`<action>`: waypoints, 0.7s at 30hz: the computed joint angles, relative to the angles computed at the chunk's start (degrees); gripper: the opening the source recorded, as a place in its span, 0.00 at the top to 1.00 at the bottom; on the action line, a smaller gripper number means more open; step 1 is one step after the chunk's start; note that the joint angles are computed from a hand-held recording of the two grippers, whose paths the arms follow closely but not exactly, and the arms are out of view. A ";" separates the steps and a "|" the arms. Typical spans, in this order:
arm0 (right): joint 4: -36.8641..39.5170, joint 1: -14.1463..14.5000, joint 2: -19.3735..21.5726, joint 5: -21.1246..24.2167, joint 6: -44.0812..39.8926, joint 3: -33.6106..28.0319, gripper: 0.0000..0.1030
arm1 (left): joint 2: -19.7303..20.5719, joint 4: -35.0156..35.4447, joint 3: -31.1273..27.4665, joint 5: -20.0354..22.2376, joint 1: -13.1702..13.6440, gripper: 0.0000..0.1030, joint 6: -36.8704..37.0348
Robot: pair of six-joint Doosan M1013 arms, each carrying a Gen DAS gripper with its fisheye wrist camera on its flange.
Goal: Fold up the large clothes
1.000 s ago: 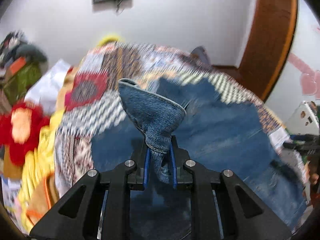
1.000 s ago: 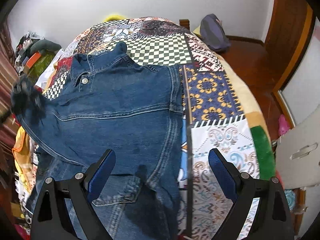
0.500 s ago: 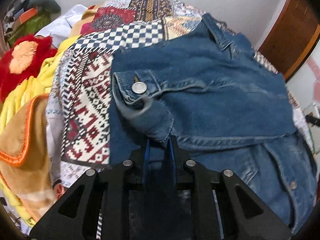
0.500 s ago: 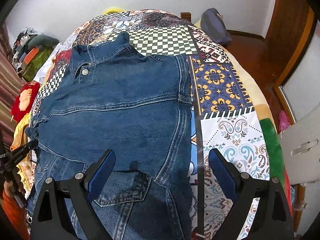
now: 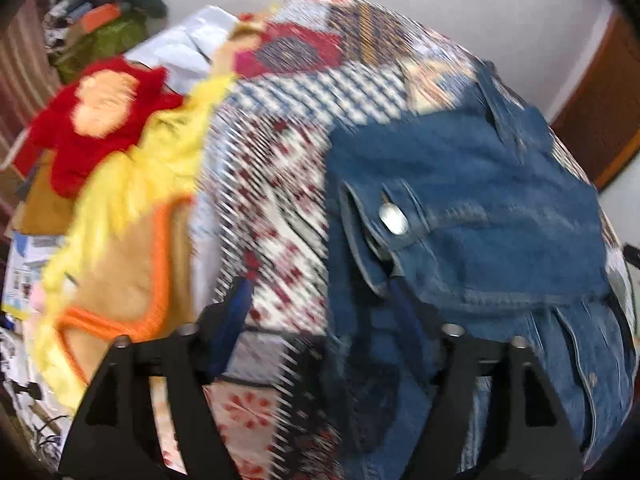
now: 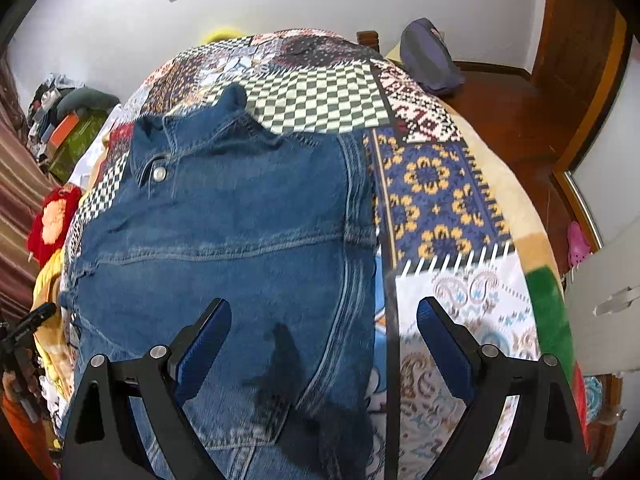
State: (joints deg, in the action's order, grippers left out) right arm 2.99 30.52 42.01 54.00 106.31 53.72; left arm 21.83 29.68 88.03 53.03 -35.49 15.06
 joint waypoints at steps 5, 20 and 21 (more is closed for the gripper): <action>-0.25 -0.48 2.03 0.84 -2.07 -4.17 0.10 | 0.66 -0.27 -1.57 -1.48 2.95 0.27 -0.55; 6.34 -3.25 18.43 17.09 -4.01 -31.23 0.34 | 8.62 -28.34 -6.12 -14.88 11.21 0.27 19.49; 7.63 -3.33 19.41 18.03 -4.87 -32.68 0.42 | 8.94 -31.57 -5.97 -16.75 11.59 0.27 21.71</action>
